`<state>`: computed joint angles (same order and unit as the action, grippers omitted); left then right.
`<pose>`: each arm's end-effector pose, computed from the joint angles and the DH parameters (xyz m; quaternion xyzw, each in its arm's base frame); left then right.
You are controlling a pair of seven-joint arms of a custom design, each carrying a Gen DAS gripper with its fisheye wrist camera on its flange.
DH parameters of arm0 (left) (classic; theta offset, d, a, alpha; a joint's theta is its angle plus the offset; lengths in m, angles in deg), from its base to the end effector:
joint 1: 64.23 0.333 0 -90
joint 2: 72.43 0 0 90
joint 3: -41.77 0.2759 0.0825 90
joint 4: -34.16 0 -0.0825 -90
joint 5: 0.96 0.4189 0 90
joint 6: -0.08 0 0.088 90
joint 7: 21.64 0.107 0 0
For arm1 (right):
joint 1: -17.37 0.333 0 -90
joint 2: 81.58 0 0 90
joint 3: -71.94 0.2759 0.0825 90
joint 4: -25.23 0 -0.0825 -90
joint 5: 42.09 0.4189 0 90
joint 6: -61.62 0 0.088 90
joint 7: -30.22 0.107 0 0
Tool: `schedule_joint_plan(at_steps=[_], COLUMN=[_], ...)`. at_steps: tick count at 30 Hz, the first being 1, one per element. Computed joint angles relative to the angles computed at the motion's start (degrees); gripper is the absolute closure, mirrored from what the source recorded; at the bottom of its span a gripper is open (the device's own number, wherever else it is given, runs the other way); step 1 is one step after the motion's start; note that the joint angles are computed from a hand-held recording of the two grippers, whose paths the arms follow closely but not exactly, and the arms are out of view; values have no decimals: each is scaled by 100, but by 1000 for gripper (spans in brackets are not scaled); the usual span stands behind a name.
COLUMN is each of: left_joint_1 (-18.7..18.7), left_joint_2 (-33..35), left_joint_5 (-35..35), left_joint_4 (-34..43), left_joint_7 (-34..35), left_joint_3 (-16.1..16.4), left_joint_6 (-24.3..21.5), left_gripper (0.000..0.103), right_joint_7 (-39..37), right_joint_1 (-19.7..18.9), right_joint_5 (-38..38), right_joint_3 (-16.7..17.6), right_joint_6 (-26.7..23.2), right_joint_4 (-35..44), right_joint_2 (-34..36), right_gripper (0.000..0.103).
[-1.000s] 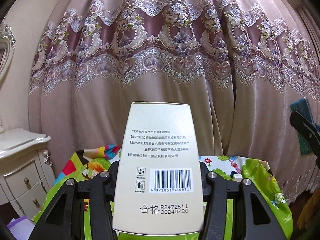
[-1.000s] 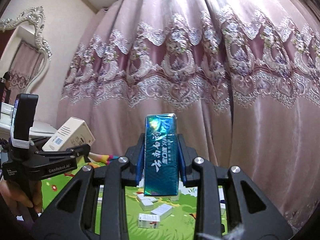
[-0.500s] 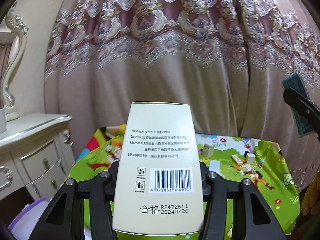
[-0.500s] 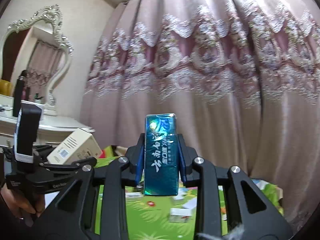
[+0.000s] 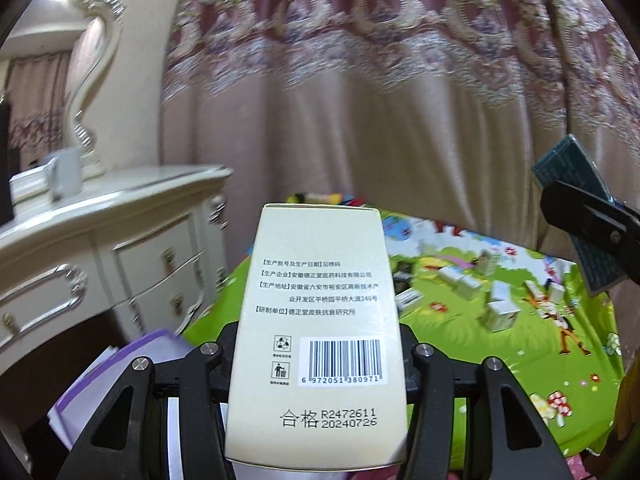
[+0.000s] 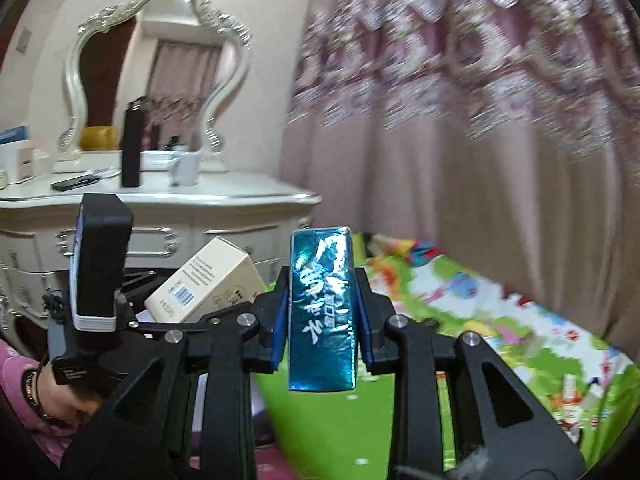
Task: Organize rigid objects
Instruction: 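Carry both held boxes up and over to the purple-rimmed storage box, then open both grippers to drop the boxes into the storage box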
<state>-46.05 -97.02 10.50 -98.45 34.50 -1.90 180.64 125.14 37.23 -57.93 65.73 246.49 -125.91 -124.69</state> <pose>0.4661 -0.2847 0.5449 -0.5274 0.6442 -0.4537 0.3178 0.4027 0.1174 0.5974 -0.6576 0.4280 -0.3922 0.4801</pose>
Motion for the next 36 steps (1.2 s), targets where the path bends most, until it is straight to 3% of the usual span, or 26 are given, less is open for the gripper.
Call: schedule_joint_plan(at_steps=[6,11,16,27,36], left_joint_1=[-449,-1084,-1451,-1744,-1618], left_joint_2=[-214,-337,-322,-126,-127], left_joint_5=[-115,-206,-251,-303,18], left_joint_4=[-448,-812,-990,-1071,-1060], left_joint_7=[-53,-18,-25,-260,-669], left_joint_3=[646,1391,1843,2329,2316], left_joint_6=[-461,-984,-1391,-1932,-2280], left_gripper=[50,50,50,50,50], right_joint_7=[-673,-1436,-2095,-2962,-3587], right_joint_1=[1268,2211,2657,2521,2161], right_joint_5=[248,843,1415,2495,3227], right_joint_3=[-701,-1231,-1411,-1033,-556], right_joint_6=[-627,-1371,-2048,-3006,-3254], right_joint_4=[468,871,1313,1769,1804], right_joint_2=[417,703,1158,1951,2184], right_gripper=[70,70,70,70,70])
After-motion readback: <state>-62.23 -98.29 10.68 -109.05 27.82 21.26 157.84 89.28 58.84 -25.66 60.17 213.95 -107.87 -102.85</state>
